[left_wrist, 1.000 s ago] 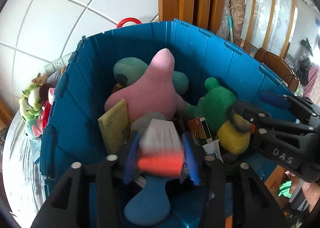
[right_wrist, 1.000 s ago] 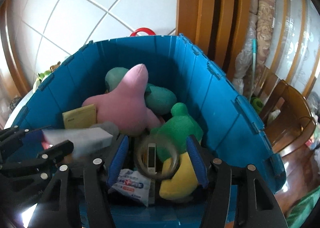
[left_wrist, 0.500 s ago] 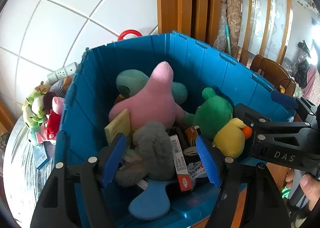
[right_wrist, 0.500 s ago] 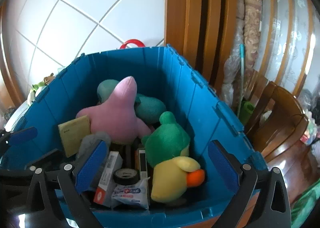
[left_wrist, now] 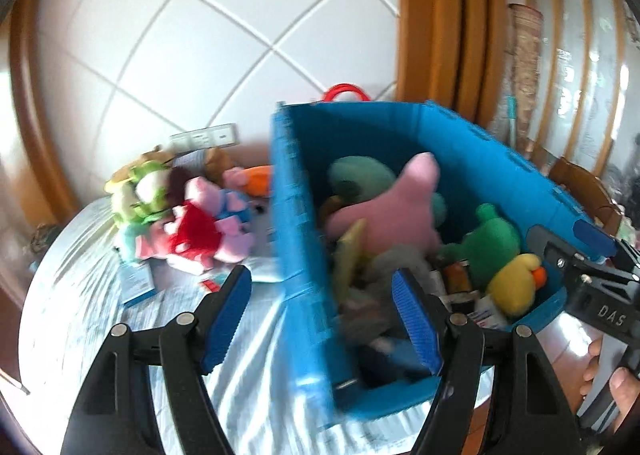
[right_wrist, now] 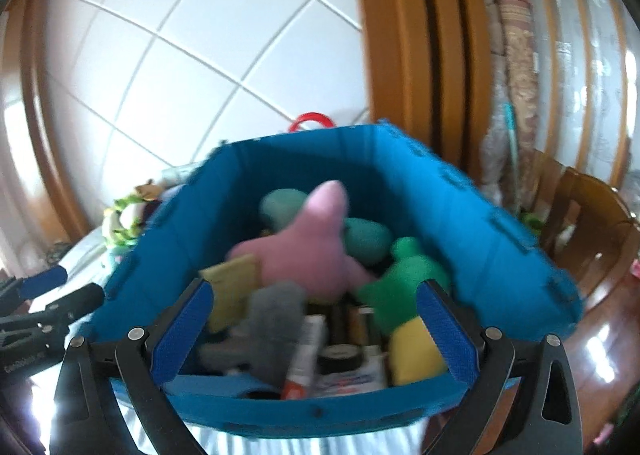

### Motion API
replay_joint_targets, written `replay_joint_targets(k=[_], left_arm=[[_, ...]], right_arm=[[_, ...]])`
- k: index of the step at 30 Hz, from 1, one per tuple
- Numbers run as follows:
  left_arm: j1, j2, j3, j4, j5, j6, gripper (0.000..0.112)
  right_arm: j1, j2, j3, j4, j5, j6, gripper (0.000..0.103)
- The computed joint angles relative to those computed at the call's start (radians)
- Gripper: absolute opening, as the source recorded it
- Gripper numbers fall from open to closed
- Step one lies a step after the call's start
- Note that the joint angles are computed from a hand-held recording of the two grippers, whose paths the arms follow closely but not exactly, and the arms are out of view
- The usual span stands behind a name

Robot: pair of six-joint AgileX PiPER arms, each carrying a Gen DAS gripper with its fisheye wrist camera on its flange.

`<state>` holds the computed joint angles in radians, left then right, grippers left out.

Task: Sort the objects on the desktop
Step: 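Move both tools back over the plush toy pile on the bed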

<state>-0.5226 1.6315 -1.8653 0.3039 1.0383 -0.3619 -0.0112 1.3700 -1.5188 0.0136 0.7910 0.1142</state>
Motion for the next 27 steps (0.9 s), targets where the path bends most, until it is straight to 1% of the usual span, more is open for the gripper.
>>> replay_joint_targets(k=[4,7,11,15,17,21,25,27], left_arm=[[0.09,-0.094,0.124,-0.035,-0.028,0.039,0.072],[0.184,-0.16,0.203,-0.097,-0.059,0.12,0.072],[0.324,-0.227,0.286,-0.215,-0.096,0.266,0.072],[0.521,-0.274,0.353,-0.4,-0.113,0.492,0.072],[0.623,-0.28,0.368,-0.498,-0.107,0.613,0.072],[0.813,-0.263,0.365,-0.667,-0.061,0.831,0.072],[0.981,-0.219,0.34,-0.803,-0.001,1.025,0.072],[1.043,-0.192,0.322,-0.847,0.026,1.093,0.072]], right_arm=[[0.129,0.003,-0.001,-0.086,-0.004,0.104,0.103],[0.252,0.011,-0.019,-0.201,0.014,0.22,0.103],[0.438,0.026,-0.034,-0.395,0.037,0.43,0.103],[0.615,0.085,-0.089,-0.571,0.101,0.624,0.103],[0.69,0.12,-0.123,-0.644,0.136,0.708,0.103],[0.828,0.223,-0.235,-0.746,0.225,0.829,0.103],[0.92,0.338,-0.362,-0.798,0.298,0.887,0.103],[0.955,0.405,-0.446,-0.816,0.343,0.897,0.103]])
